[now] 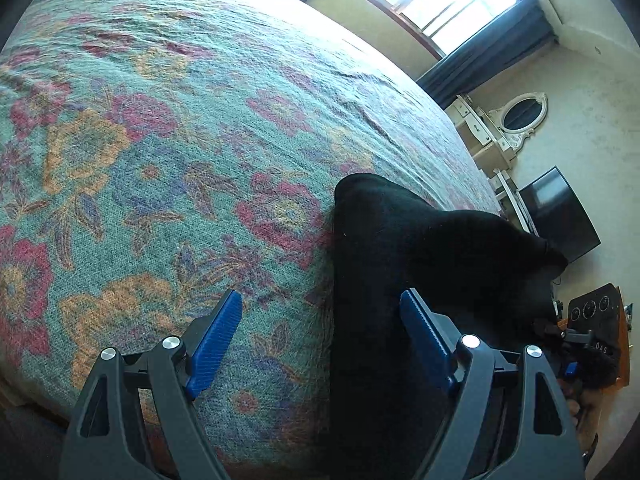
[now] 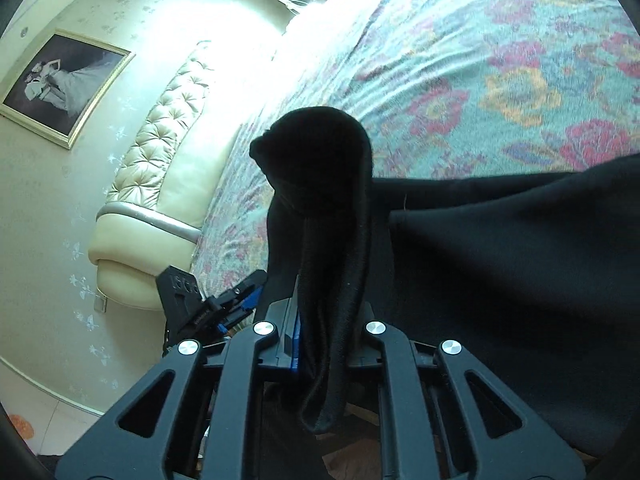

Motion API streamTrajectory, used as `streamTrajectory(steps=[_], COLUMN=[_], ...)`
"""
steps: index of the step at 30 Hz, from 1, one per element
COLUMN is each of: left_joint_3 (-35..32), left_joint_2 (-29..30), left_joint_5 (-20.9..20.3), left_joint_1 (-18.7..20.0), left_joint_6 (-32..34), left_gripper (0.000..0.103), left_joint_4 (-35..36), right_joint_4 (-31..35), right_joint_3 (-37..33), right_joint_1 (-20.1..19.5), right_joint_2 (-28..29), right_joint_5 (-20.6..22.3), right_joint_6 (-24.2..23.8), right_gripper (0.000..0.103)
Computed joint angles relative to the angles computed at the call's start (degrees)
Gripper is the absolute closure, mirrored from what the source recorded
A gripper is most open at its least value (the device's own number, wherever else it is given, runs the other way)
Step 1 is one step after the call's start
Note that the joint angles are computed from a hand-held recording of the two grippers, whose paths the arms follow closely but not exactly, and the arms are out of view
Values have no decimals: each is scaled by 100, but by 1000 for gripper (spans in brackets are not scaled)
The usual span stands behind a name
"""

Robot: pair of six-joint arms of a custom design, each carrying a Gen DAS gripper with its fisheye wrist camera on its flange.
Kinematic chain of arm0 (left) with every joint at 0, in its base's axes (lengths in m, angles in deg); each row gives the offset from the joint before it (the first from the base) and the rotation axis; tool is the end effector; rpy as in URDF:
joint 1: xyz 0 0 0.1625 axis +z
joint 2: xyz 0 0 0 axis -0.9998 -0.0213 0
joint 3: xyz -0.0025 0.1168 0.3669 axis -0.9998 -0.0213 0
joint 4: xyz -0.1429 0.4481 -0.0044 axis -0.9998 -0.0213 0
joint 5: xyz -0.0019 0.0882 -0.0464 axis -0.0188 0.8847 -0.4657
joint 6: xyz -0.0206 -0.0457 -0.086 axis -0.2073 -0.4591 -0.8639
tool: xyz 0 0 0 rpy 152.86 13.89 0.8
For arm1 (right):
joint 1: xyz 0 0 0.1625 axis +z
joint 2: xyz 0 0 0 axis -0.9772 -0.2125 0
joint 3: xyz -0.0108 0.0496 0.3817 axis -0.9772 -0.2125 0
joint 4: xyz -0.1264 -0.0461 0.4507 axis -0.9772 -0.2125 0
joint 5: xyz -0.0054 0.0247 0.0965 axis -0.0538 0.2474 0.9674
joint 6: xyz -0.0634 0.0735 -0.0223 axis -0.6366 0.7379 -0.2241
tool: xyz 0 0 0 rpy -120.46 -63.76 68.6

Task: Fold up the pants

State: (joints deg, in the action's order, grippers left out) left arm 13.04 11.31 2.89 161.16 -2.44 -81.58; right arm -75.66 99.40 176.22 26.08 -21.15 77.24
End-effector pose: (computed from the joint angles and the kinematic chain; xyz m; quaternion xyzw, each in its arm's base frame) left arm -0.0685 -0.7438 0.2749 0.0422 0.9580 -0.2749 0.0694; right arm 0.2500 -0.6944 0.1899 -0.0566 0.9721 -0.2136 0.0784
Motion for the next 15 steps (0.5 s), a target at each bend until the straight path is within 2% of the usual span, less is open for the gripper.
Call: streamTrajectory(steps=[5,7,12,15], left_joint_3=[14,33,11,15], left_joint_2=[19,45,156,217], left_joint_5=[-338,-306,-398,-389], left_joint_1=[-56,-119,-241,-318], left_joint_6=[27,89,97,177], left_gripper=[19,19,19,19], left_joint_4=[119,156,375,448], right_joint_4=[173,138,87,-62], right_joint_3=[220,394,898,1133], right_joint_1=[-55,-148,-544,-740], right_joint_2=[-500,-705,-1196,-1339], right_joint_5=[-344,-456,-510,-395], right_joint_6=[-230,-193,-39,39], right_gripper=[91,91,91,92])
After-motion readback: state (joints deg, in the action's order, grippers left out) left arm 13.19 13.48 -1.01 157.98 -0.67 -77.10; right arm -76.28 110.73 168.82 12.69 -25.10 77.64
